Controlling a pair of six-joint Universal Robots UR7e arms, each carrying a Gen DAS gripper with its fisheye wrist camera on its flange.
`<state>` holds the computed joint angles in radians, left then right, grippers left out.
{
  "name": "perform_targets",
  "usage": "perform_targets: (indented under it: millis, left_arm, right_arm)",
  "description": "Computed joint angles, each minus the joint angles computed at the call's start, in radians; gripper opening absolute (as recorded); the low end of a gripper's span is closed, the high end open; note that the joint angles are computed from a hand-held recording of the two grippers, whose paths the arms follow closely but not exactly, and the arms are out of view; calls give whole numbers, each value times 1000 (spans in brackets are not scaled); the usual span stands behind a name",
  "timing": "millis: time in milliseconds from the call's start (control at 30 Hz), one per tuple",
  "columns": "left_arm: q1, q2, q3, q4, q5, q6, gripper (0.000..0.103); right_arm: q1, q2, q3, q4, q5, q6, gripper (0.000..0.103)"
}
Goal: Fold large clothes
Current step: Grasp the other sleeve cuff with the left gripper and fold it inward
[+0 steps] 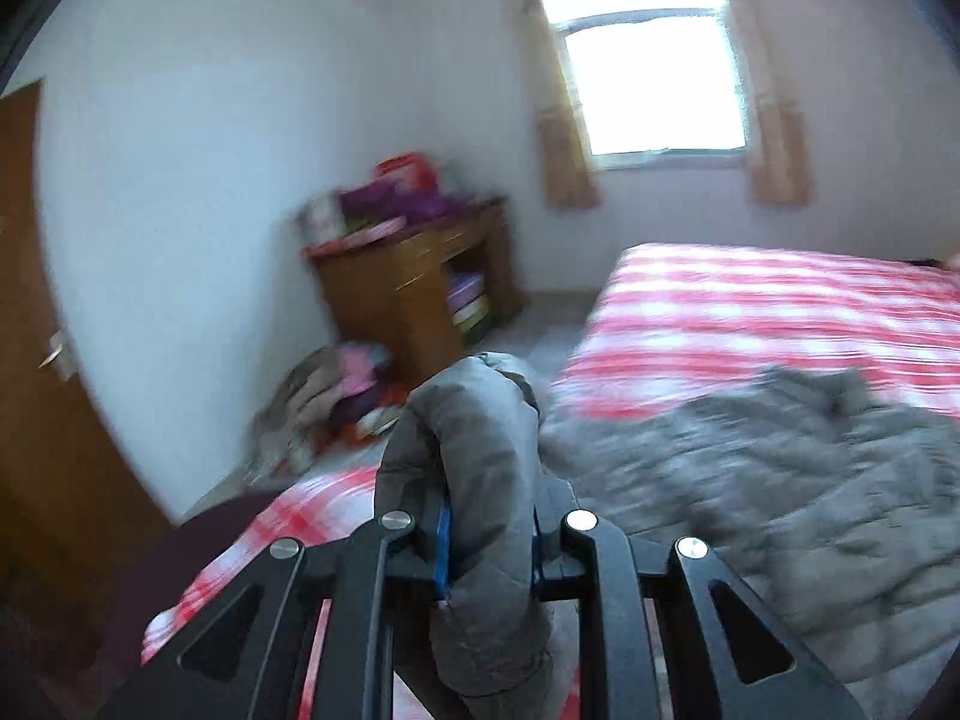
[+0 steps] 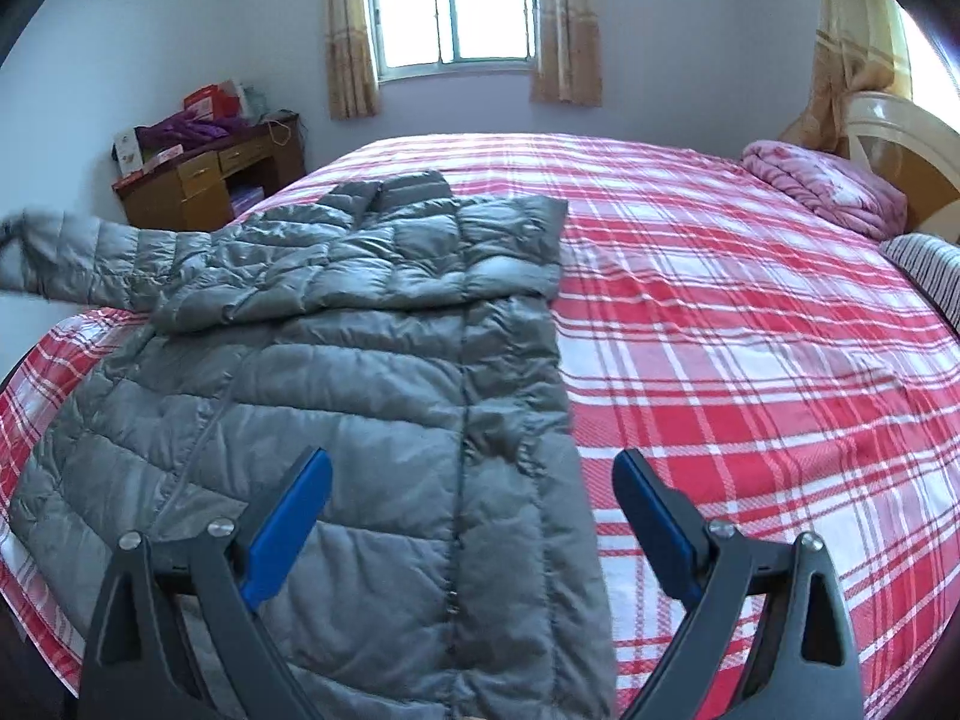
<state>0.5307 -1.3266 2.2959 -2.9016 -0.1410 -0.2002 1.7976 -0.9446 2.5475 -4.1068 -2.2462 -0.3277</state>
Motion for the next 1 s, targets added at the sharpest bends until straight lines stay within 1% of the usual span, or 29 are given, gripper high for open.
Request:
perform_targets:
  millis: [67,200,233,367,400,433,467,500,533,567,600,633,667,733,800,867,900,967,1000]
  left_arm:
    - [-33,44,-18,-5,-50,1,18]
    - [-86,187,-62,-89,-141,42,18]
    - [-99,239,-77,-123,-163,62,18]
    - [-127,382,-135,-174,-214,88,18]
    - [-125,418,-153,-190,-233,104,20]
    - [-130,443,-165,-176,-255,92,23]
    - [-135,462,-175,-149,-277,75,36]
    - [-140,481,-183,-131,-293,65,59]
    - [-152,506,-185,-137,-289,70,71]
    - [-167,529,-178,-180,-270,93,86]
    - [-183,556,-168,-265,-256,150,87]
    - [-193,574,-160,-348,-259,221,87]
    - [-197,581,-155,-389,-260,268,88]
    - [-207,572,-127,-444,-245,318,90]
    - [-199,544,-93,-462,-224,317,92]
    - [-154,513,-75,-438,-181,299,93]
    - [-115,496,-70,-382,-125,257,94]
    - [-53,437,-53,-180,-55,95,94]
    - [-13,402,-45,-75,-26,7,94]
  right_arm:
    - [-13,-6,11,-12,4,1,96]
    - [-37,-28,42,-40,20,5,96]
    - [-43,-32,49,-46,23,7,96]
    - [-83,-48,82,-79,46,15,96]
    - [-92,-50,87,-83,50,18,96]
    - [-101,-52,92,-87,54,20,96]
    - [-114,-54,99,-92,60,24,96]
    - [-122,-56,103,-89,64,28,96]
    - [-131,-60,106,-83,69,30,96]
    - [-137,-63,107,-77,69,33,96]
    - [-140,-65,108,-73,68,34,96]
    - [-142,-69,108,-65,65,38,96]
    - [-144,-74,107,-57,64,40,96]
    - [-139,-86,102,-36,51,43,96]
    - [-126,-95,90,-11,37,44,96]
    - [-109,-113,74,39,30,55,96]
    - [-99,-122,67,63,33,59,96]
    - [-76,-146,46,130,55,73,96]
    - [-68,-167,31,185,80,88,96]
